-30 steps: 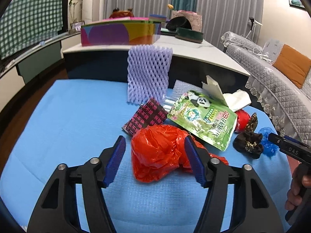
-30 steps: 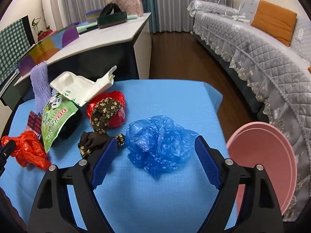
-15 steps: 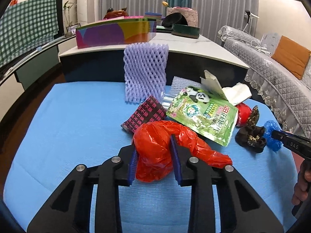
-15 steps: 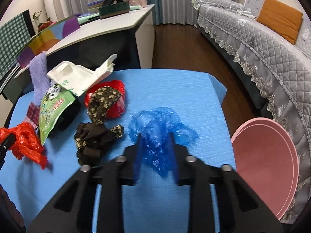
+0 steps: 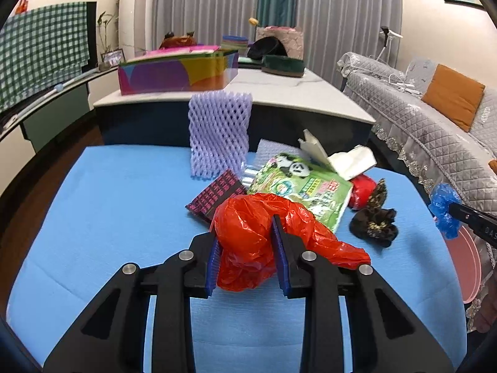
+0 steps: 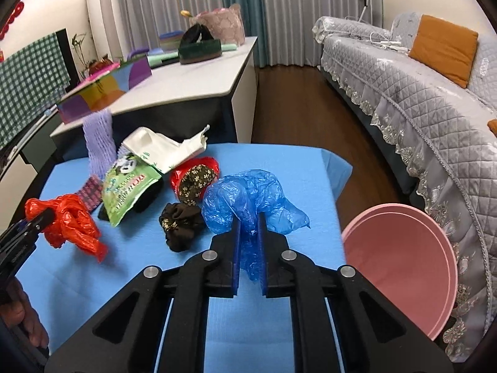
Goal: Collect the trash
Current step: 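Carry both bags over the pink bin and open both grippers to drop them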
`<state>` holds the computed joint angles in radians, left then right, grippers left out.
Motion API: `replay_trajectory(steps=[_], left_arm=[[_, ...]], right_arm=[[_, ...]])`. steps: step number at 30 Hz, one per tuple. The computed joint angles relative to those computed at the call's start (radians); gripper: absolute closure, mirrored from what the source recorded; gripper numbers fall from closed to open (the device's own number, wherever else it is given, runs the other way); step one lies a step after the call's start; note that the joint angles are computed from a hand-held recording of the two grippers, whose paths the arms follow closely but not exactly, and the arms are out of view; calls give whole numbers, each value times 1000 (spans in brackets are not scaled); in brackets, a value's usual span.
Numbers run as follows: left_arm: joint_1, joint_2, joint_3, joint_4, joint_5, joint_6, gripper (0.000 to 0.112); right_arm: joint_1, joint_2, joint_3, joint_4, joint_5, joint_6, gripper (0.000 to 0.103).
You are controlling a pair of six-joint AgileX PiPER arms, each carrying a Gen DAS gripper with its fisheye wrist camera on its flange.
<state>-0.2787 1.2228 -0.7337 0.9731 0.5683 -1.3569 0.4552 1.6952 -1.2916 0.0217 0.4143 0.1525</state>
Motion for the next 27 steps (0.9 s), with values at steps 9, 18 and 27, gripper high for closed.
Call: replay_trajectory(steps=[9, 18, 27], left_arm=[[-152, -37, -13, 63, 123, -60, 84], [-260, -49, -27, 67, 184, -80, 84], [-351, -47, -39, 71, 219, -119, 84]], right_arm=[[-22, -154, 105, 32, -20, -37, 93], [-48, -291, 182, 34, -10, -47, 93], [-115, -390, 249, 109, -1, -135, 93]])
